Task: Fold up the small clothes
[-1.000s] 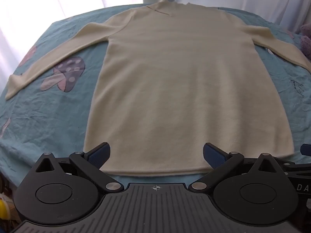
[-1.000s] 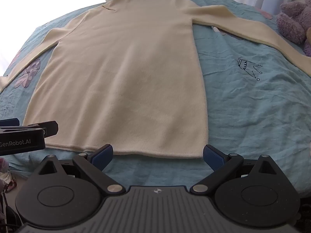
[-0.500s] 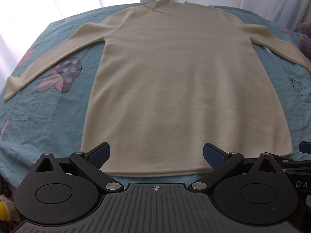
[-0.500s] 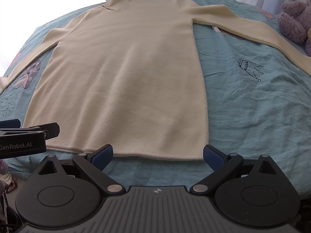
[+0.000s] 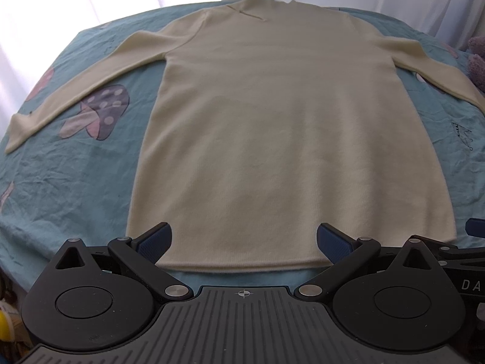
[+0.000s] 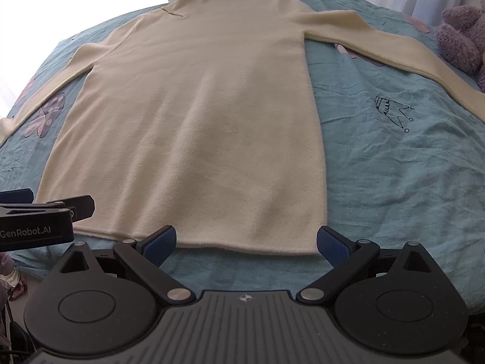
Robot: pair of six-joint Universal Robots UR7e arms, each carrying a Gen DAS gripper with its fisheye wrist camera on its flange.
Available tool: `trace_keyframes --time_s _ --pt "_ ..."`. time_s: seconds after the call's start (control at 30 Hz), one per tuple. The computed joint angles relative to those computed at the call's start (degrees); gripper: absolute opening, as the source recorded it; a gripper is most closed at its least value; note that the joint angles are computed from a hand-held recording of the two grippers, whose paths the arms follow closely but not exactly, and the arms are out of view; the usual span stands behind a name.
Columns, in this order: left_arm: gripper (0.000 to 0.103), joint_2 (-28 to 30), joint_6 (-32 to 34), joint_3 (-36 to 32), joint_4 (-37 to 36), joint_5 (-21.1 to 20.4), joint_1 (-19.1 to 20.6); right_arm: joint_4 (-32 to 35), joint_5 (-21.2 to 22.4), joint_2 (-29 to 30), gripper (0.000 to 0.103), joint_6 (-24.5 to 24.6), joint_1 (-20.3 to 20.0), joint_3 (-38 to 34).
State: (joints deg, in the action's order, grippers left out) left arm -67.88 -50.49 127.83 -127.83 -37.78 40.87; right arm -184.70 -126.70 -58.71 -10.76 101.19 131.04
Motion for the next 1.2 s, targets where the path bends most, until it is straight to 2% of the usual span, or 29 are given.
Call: trace_keyframes --time_s 1.2 --pt "0.103 -0.52 -1.23 0.11 1.26 -0.66 -0.20 0.24 0.45 -0.36 0.099 -0.30 -0.03 0.18"
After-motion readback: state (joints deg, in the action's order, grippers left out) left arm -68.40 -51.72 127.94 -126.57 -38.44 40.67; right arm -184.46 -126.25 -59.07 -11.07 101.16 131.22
